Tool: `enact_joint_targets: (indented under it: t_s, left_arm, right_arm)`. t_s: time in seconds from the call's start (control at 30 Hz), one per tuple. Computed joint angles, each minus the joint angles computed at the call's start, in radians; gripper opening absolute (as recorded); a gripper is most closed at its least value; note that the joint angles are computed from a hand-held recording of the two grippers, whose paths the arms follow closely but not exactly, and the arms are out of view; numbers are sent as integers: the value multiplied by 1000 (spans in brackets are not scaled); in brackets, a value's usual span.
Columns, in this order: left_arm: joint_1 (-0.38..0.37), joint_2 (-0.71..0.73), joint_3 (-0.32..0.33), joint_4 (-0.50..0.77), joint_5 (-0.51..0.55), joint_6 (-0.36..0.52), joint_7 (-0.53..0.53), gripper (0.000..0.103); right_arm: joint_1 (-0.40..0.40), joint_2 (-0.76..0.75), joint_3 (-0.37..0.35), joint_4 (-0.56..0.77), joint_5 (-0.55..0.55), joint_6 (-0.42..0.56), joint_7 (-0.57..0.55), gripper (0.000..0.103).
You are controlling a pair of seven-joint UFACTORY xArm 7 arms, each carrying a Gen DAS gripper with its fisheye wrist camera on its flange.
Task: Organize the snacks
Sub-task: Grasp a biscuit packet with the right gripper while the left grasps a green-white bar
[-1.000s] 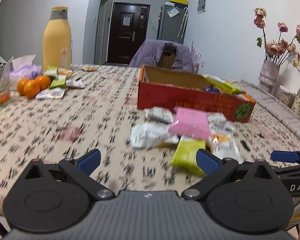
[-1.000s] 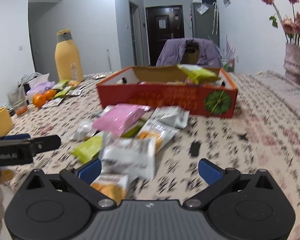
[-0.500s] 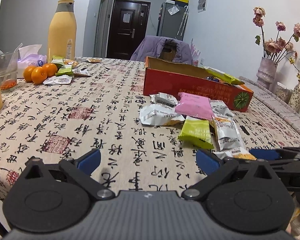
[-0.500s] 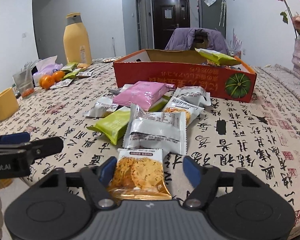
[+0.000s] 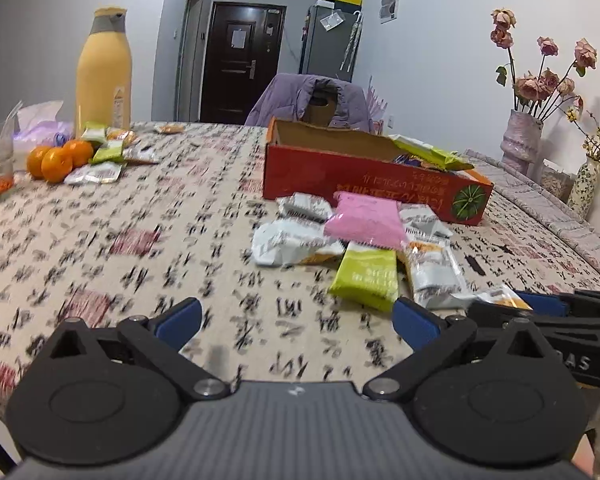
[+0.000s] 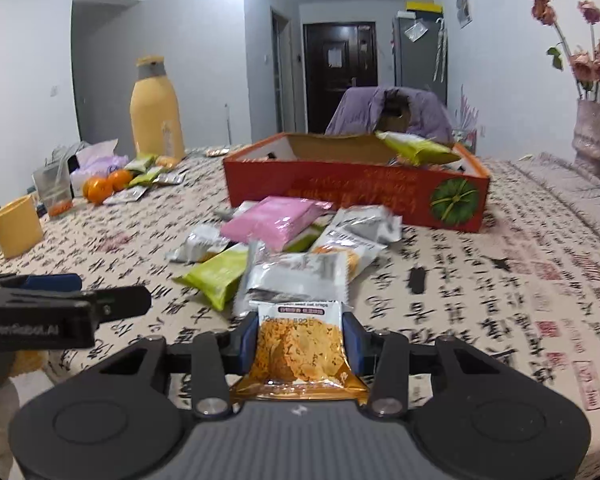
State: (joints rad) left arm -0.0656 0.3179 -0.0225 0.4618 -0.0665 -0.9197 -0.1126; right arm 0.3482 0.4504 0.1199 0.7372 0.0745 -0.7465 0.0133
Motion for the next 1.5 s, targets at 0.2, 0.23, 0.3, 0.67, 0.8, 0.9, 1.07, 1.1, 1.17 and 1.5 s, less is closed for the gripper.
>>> enact_joint_targets:
  t_s: [0.2, 0.23, 0.3, 0.67, 0.8, 0.9, 1.07, 1.1, 1.17, 1.5]
  left_arm:
    - [-76, 18, -1, 95, -115, 66, 114, 101]
    - [-91, 23, 0, 114, -139, 82, 137, 99]
    - [-109, 33, 1, 149, -168, 118, 165, 93]
    - [-135, 86, 10, 258, -183, 249, 210, 80]
    - [-121, 99, 9, 295, -151, 307, 200, 73]
    - [-118, 109, 11, 321, -131, 342, 193, 66]
    - [-133, 137, 23, 379, -133, 402, 196, 54]
    - [-128, 142, 20, 391, -124, 419, 190, 47]
    - [-124, 152, 17, 403, -109, 419, 180, 41]
    - [-46, 116, -36, 342, 8, 301, 48, 38]
  right_arm:
    - [-49, 16, -12, 3, -6, -40, 48, 42]
    - [-57, 20, -14, 6, -7, -44, 57, 42]
    - [-73, 29, -18, 12, -9, -53, 75, 42]
    - [-163, 77, -27, 58, -81, -57, 167, 42]
    - [-182, 94, -24, 80, -110, -49, 190, 42]
    - [-195, 109, -23, 97, -127, -38, 207, 42]
    - [-216, 129, -20, 121, -154, -24, 233, 42]
    - [-218, 130, -20, 124, -158, -23, 237, 42]
    - [-223, 136, -20, 130, -165, -20, 243, 42]
    - [-236, 145, -16, 150, -201, -10, 256, 42]
